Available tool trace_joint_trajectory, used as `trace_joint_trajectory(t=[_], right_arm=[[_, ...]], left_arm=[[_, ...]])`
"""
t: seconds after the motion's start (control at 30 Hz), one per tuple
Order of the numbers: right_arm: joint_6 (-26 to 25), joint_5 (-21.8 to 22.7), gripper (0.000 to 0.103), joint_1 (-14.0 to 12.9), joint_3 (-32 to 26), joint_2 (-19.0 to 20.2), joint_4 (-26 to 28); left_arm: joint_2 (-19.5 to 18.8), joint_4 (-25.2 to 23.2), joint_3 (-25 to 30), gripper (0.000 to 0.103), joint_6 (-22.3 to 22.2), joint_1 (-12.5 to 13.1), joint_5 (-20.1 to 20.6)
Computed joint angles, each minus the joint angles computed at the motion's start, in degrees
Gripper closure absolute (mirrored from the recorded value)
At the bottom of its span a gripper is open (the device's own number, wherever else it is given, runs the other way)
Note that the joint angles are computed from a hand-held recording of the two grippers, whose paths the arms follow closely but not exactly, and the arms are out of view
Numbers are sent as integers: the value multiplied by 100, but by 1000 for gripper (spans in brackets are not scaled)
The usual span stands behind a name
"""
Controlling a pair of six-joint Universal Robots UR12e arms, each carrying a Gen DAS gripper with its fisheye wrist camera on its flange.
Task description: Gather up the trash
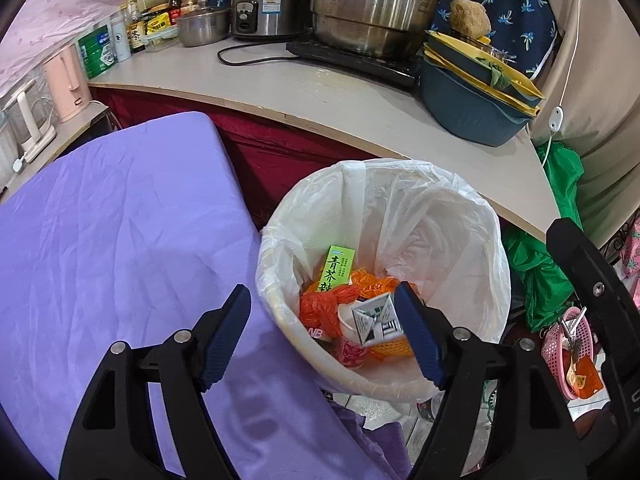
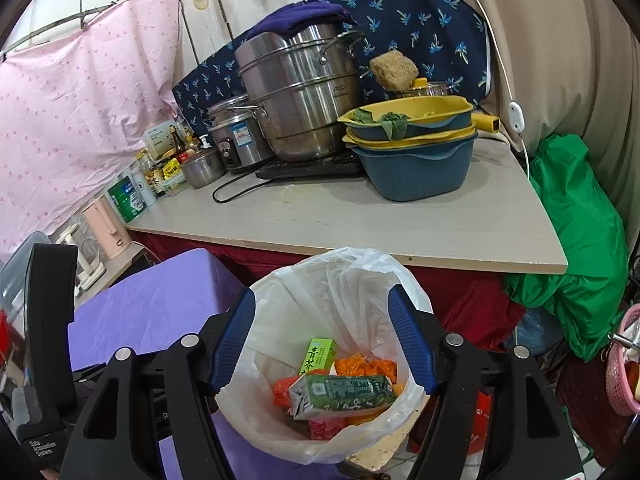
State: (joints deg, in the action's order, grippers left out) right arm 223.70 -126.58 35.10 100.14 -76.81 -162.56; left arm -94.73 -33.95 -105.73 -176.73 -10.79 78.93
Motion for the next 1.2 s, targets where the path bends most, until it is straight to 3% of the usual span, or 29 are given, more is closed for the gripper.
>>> trace_joint_trajectory(t=[0.43, 0.67, 0.97, 1.2], right_arm=[[-6, -157, 27, 379, -204, -46, 466], [165, -285, 19, 587, -339, -62, 1008], [537, -170, 17, 622, -406, -152, 1763], [674, 4, 13, 563, -337, -221, 1997]], left_arm=[[587, 210, -443, 23, -42, 300, 142], [881, 316, -714, 17, -56, 477, 283], [1047, 309, -870, 14, -154, 612, 419], [1049, 261, -891, 14, -87, 560, 483]])
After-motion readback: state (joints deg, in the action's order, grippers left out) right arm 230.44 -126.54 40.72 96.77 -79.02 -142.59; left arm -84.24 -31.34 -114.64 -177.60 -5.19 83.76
